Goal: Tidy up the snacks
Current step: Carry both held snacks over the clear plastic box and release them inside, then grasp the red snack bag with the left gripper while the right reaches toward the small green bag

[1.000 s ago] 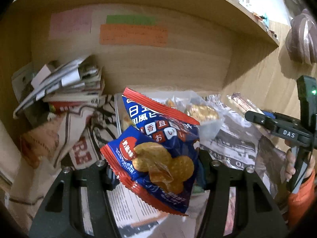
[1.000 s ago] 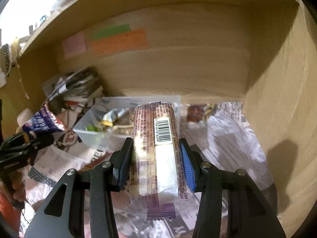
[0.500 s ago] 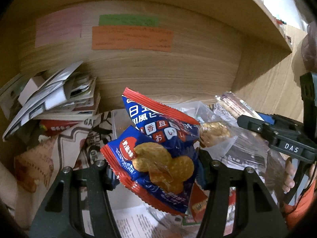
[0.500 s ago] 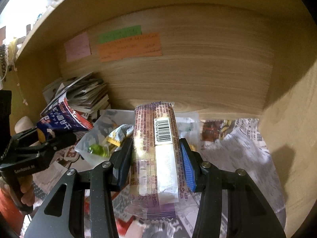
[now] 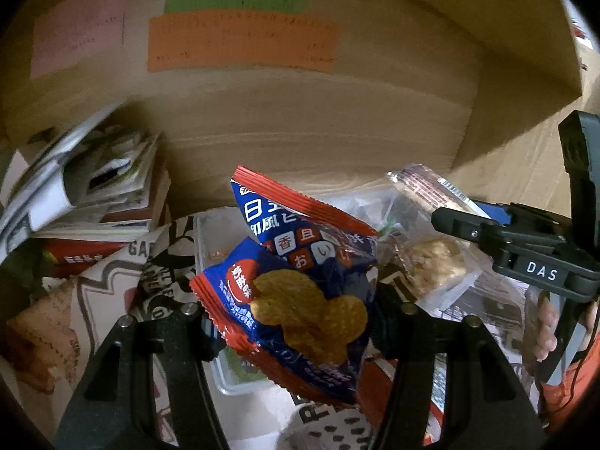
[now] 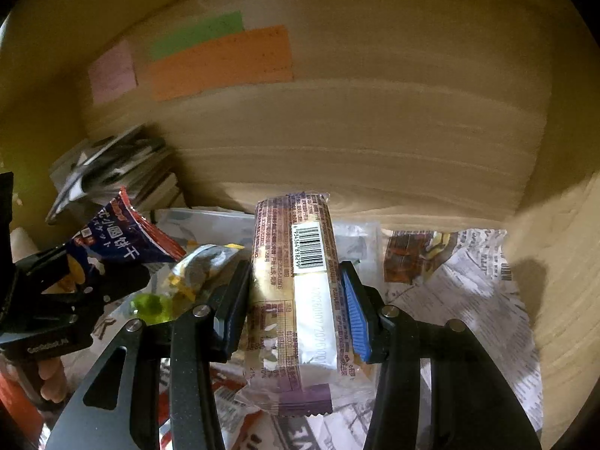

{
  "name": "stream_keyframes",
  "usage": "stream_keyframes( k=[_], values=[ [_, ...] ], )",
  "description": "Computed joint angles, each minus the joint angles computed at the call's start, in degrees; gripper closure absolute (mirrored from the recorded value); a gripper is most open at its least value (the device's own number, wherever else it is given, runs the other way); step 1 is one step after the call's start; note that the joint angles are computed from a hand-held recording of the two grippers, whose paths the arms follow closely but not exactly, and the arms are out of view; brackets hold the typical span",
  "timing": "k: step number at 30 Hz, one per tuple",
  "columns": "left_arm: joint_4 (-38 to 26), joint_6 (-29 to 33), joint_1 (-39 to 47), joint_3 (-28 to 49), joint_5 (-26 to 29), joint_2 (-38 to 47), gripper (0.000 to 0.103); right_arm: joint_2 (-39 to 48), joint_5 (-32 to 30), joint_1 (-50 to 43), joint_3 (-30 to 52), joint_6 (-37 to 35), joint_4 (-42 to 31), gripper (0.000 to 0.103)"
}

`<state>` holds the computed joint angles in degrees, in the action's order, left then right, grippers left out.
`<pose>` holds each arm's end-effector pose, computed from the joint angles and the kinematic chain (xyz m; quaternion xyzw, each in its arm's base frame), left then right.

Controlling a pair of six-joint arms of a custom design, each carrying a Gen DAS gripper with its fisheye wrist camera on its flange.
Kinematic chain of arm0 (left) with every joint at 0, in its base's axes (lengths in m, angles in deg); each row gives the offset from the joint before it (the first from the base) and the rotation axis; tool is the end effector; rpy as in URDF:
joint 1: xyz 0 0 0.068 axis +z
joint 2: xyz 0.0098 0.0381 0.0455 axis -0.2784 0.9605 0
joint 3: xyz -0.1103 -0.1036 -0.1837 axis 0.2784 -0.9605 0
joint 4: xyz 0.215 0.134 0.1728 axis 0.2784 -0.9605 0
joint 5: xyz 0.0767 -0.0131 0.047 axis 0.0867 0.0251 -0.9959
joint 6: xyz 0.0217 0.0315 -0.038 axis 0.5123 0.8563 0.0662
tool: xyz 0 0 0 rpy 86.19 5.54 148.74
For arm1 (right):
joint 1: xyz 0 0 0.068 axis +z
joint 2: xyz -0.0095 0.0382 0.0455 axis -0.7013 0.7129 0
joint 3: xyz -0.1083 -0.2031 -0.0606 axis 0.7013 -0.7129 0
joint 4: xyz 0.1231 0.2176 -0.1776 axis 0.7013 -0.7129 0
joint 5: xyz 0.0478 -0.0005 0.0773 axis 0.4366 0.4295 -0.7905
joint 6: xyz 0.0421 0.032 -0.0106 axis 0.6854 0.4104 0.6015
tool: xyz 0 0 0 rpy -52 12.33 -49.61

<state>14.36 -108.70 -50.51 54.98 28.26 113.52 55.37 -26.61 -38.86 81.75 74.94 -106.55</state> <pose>0.2232 -0.1417 0.1244 0.0520 0.8955 -0.0960 0.4316 0.2175 0.0313 0.1344 -0.1616 0.8935 0.1179 0.4020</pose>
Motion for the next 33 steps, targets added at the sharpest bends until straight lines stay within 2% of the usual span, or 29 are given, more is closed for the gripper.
stream_keyframes(
  k=[9,14,16,18,22,24,31,33],
  values=[
    [3.20,0.27,2.56,4.93,2.53,10.81,0.044,13.80,1.19,0.37,5.00,0.35,4.97,0.060],
    [3.95,0.05,2.73,7.67,3.02,16.04,0.044,12.82,2.10,0.56,4.79,0.91,4.83,0.059],
    [3.13,-0.53,2.24,8.22,2.78,16.23,0.043,12.06,1.88,0.30,4.79,0.70,4.51,0.055],
    [3.40,-0.51,2.71,8.85,3.36,17.21,0.041,9.29,1.90,0.18,3.99,0.54,3.52,0.045],
    [4.01,-1.18,1.84,7.77,1.97,15.53,0.033,1.43,2.97,0.60,1.25,-0.22,0.83,0.038],
    [3.05,-1.51,1.07,6.44,0.79,12.37,0.027,-1.68,2.25,0.47,0.54,-0.51,-1.16,0.034],
    [-1.77,-2.58,-3.44,0.86,-4.80,-0.79,0.020,-17.45,-0.57,0.81,-3.48,-0.84,-11.42,0.022],
    [-3.75,-2.89,-4.54,-1.32,-6.49,-5.53,0.012,-21.32,-0.97,1.43,-4.72,-0.64,-14.29,0.020]
  ],
)
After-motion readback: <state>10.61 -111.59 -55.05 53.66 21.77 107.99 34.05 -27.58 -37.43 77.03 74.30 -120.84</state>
